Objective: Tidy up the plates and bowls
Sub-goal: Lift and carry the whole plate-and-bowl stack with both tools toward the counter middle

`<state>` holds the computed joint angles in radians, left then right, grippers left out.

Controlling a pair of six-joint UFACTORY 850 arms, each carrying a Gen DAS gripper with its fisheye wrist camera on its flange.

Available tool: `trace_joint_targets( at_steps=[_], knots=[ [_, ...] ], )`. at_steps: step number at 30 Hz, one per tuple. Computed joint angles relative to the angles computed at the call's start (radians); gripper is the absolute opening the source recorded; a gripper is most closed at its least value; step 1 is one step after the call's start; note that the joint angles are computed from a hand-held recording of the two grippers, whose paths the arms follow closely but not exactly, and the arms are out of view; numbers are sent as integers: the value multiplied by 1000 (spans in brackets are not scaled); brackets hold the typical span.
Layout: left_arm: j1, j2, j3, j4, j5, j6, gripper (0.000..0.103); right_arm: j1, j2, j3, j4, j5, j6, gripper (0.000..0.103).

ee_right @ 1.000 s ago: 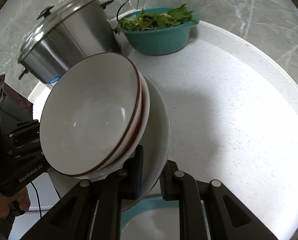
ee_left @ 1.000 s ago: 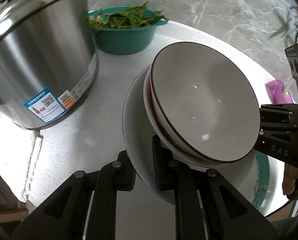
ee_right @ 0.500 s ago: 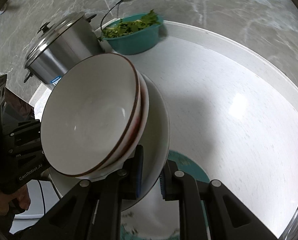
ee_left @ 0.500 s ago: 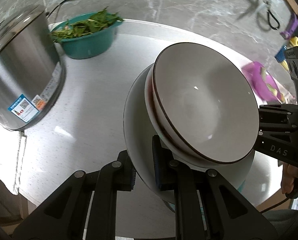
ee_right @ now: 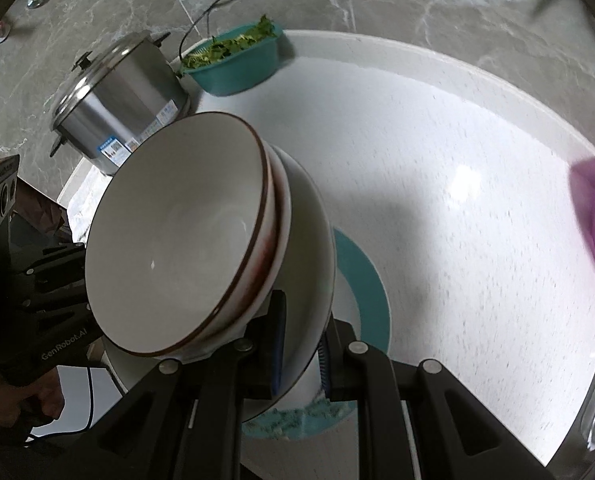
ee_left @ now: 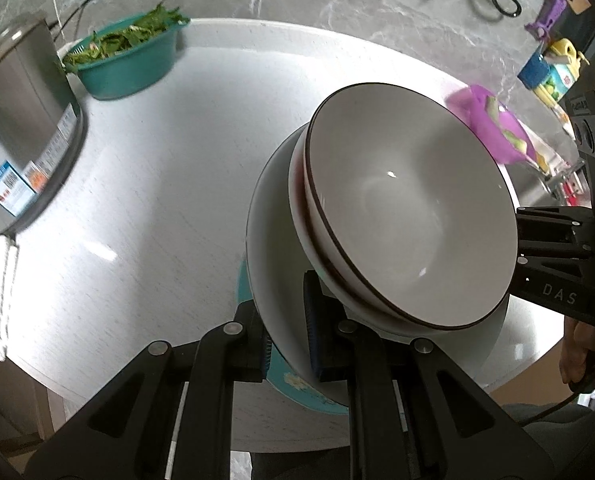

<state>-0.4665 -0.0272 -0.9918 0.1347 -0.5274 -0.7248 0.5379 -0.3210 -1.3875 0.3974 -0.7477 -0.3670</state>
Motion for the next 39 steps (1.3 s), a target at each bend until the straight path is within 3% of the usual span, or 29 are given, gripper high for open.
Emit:
trace_joint_targets(
  at_steps=[12, 32, 36, 39],
  knots=[
    [-73, -52, 51, 66, 52, -140, 12, -6, 1, 100, 10, 44, -20, 16],
    [-77, -84, 62, 157, 82, -249, 12, 16, -11, 128, 6, 118, -22, 16],
    [-82, -69, 68, 221, 77, -325, 12, 19, -8, 130, 4, 120, -19, 19],
    [-91, -47, 79, 286, 60, -396, 13, 24, 7, 145, -8, 134, -9, 26]
  ],
)
